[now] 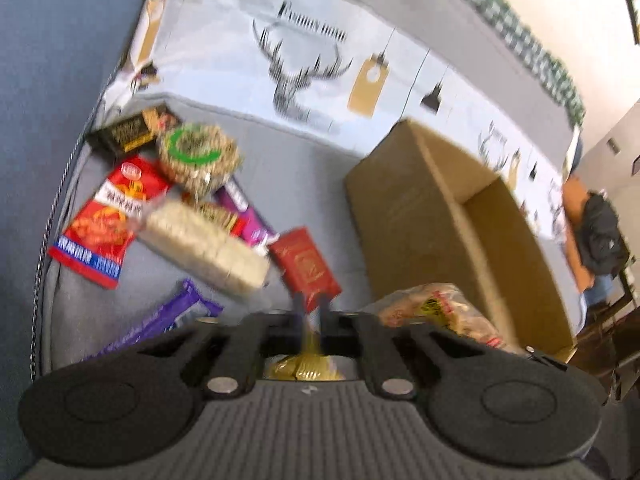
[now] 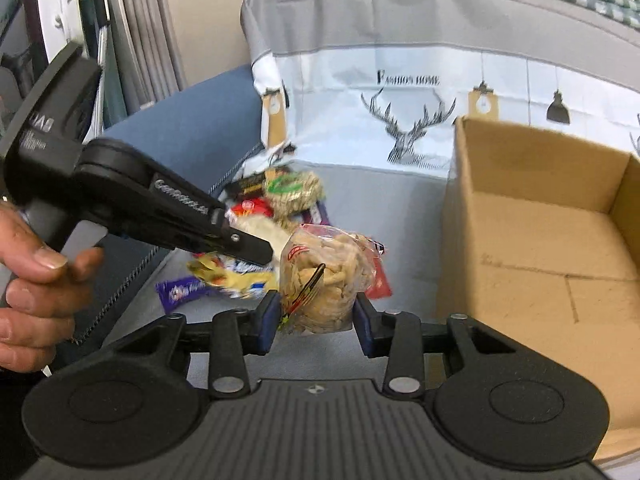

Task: Organize snacks
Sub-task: 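Lift the cookie bag over the box with the right tool while the left tool lifts the yellow bar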

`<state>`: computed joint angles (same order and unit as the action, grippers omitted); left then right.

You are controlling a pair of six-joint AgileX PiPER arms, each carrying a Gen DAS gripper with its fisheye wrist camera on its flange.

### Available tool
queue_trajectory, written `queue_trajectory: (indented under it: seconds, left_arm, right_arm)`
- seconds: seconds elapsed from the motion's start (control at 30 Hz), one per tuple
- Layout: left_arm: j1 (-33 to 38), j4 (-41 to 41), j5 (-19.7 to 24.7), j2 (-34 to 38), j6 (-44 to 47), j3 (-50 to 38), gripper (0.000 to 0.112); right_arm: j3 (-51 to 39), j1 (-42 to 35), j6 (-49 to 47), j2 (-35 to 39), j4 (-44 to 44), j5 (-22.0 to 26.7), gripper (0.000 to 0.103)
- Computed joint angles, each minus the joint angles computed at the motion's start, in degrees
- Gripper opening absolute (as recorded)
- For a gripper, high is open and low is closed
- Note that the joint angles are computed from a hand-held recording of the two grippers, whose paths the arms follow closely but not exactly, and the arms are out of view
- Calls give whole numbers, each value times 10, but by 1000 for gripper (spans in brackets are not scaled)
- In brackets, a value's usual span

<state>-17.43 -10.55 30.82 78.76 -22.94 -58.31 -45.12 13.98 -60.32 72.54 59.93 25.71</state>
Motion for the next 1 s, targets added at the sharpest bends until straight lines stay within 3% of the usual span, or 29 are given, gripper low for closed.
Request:
queue_trajectory:
  seconds: [0.17, 0.3, 0.4, 0.47, 0.6, 0.77, 0.8, 0.83, 0.87, 1.0]
  left_arm:
    - [-1, 23, -32, -26, -44, 13, 0]
    - [14, 14, 27, 2, -46, -10, 1]
    - [3, 88, 88, 43, -100, -45, 17]
    - [-6, 115, 116, 65, -106, -62, 40]
    - [-35, 137, 167, 113, -86, -100, 49]
    - [-70, 191, 211, 161, -91, -123, 44]
    - [-76, 203, 210, 161, -93, -121, 39]
    - [-77, 207, 209, 160, -90, -120, 22]
    - [-72, 195, 203, 161, -84, -118, 13]
    - [-56, 160, 180, 143, -72, -107, 11]
  right_arm:
    - [-30, -75, -35, -22, 25, 68, 41]
    - [-62, -143, -44, -17, 36, 121, 41]
    - [-97, -204, -45, -4, 43, 175, 41]
    - [-122, -242, -56, 8, 57, 206, 41]
    - [-164, -284, -77, 36, 76, 233, 41]
    - [-205, -325, -85, 76, 92, 252, 41]
    - [-214, -329, -84, 85, 92, 253, 41]
    - [-224, -336, -85, 95, 93, 256, 41]
    - [-229, -340, -86, 102, 94, 256, 41]
    - [-235, -362, -93, 132, 110, 247, 41]
